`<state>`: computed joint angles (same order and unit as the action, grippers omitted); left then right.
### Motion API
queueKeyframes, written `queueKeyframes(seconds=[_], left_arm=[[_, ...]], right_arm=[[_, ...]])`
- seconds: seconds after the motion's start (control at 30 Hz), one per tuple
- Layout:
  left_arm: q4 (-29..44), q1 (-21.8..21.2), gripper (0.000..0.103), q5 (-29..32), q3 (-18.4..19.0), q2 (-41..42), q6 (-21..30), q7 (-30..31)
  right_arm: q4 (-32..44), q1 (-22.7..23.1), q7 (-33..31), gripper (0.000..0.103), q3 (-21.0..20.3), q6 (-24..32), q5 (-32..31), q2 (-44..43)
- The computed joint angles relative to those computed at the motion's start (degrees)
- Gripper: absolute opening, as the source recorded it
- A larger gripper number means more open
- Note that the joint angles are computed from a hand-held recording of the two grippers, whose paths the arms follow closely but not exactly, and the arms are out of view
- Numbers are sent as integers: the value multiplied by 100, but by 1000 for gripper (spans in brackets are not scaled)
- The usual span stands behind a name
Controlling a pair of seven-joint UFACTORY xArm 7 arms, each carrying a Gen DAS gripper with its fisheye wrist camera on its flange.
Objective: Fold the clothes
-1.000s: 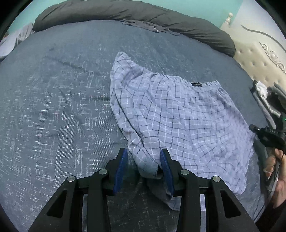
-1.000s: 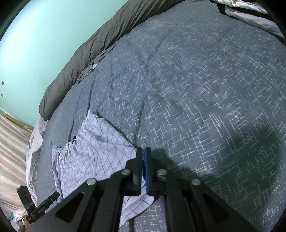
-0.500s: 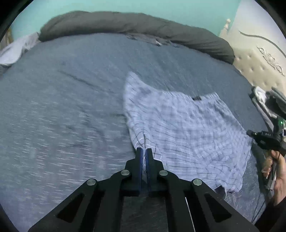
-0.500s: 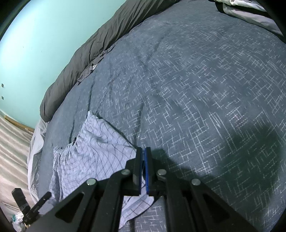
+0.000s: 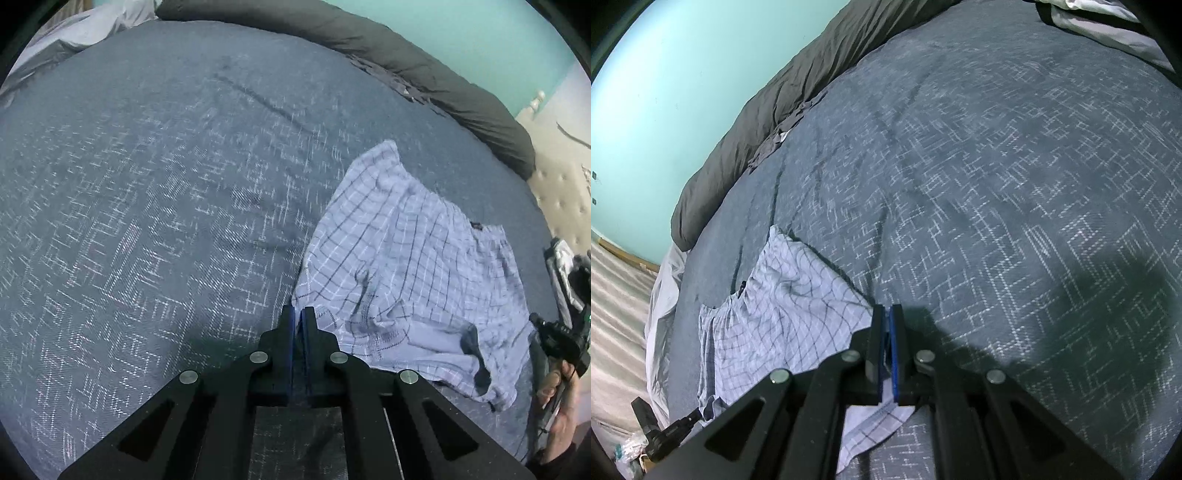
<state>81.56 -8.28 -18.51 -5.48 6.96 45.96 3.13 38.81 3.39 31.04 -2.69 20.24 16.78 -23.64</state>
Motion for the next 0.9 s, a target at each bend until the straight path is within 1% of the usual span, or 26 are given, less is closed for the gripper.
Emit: queueKeyframes(seconds=[0.07,0.1,0.13,0.17,0.23,0.3,0.37,0.47,0.5,0.53,0.57,0.6,0.77,0.9], left_arm=[[4,-15,8,48,7,1,-124,-112],[4,-22,12,62,6,-1,-195,-150],[-2,-31,19,55,-5,-7,-287,-155],[0,-41,22,42,-21,-9,-353,-127],[96,-69,31,17,-73,83,-339,75],[187,-115,35,105,-98,159,-168,112],[240,-148,35,211,-101,200,52,86],[218,-235,35,426,-130,231,84,203],[198,-250,35,509,-125,211,93,252],[180,-266,31,587,-114,209,82,255],[167,-269,22,603,-105,222,41,231],[181,-264,3,581,-96,256,10,181],[-61,-152,3,303,-49,-53,-429,124],[-360,-45,3,23,32,-230,-702,-57]], right_arm=[[-9,-3,11,2,-5,0,2,-2],[-13,-3,15,2,-8,0,4,-3],[-11,7,13,2,-10,-2,11,2],[-9,15,11,2,-11,-5,18,7],[2,27,13,2,-5,-2,21,19],[11,36,14,2,3,4,21,26],[7,39,21,2,3,-6,28,27],[-3,37,44,2,4,-28,37,24],[-5,43,44,2,0,-31,43,24],[-2,57,29,2,-10,-29,54,27],[2,70,12,2,-19,-26,65,31],[5,82,-3,2,-27,-25,78,33],[-35,101,15,2,-48,-97,163,-27],[-133,119,62,2,-55,-147,222,-128]])
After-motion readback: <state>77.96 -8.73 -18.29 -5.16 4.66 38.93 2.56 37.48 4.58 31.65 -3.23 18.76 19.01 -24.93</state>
